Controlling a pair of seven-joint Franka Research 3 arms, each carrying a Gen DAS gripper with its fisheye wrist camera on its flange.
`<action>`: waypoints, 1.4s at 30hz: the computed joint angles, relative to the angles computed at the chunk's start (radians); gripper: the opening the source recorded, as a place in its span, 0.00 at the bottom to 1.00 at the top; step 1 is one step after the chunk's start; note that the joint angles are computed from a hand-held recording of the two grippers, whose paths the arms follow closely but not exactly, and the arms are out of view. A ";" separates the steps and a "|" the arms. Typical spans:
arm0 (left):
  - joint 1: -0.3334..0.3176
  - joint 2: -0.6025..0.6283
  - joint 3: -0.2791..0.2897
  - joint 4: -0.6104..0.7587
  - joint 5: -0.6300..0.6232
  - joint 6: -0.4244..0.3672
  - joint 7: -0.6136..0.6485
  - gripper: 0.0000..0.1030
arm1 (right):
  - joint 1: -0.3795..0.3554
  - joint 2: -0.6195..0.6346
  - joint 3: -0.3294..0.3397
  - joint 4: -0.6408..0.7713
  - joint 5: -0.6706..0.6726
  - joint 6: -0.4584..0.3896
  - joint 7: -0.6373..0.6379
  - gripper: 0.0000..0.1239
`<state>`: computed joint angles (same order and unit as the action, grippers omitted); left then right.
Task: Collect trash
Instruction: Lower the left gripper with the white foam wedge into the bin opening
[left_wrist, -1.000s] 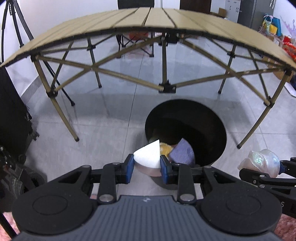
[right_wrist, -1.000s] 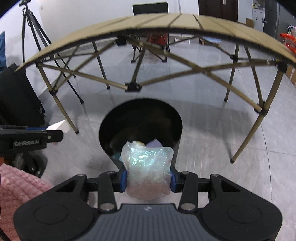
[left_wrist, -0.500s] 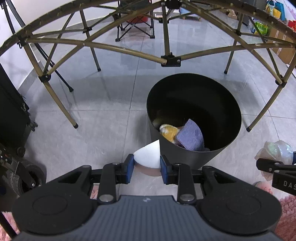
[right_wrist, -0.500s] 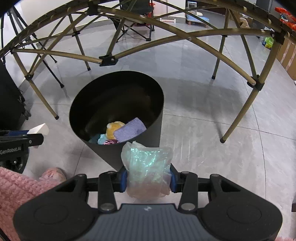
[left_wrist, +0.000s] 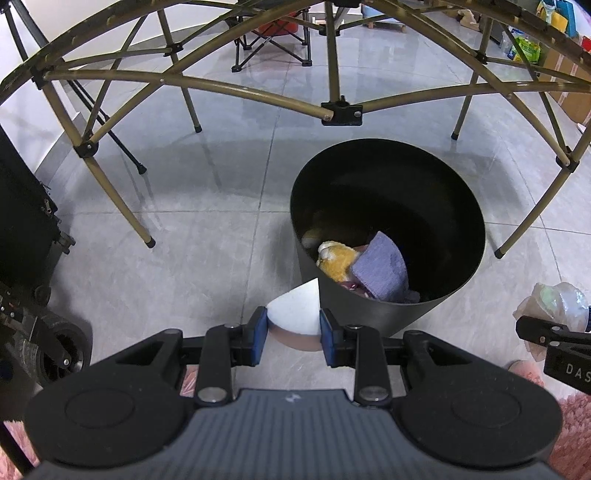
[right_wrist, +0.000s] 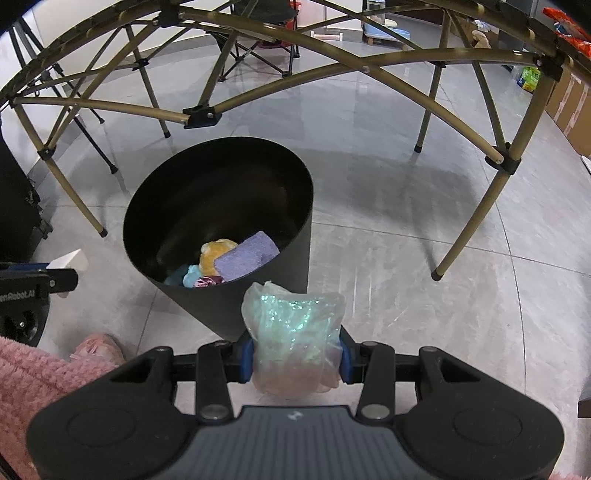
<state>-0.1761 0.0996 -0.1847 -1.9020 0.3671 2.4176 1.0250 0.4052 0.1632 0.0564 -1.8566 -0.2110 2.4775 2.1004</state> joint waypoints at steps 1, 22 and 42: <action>-0.002 0.007 -0.001 0.011 0.003 -0.004 0.000 0.29 | 0.000 0.001 -0.002 0.001 -0.003 0.000 0.004 0.33; -0.067 0.206 -0.003 0.293 0.010 -0.081 0.016 0.29 | -0.043 -0.036 -0.027 -0.059 -0.085 0.033 0.150 0.33; -0.142 0.397 0.015 0.581 -0.011 -0.217 -0.026 0.29 | -0.082 -0.052 -0.031 -0.098 -0.131 0.018 0.257 0.33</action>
<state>-0.3182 0.4968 -0.1699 -1.3212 0.3564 2.2010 0.9989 0.3228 0.1113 0.0253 -1.9544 -0.3415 2.4950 2.3579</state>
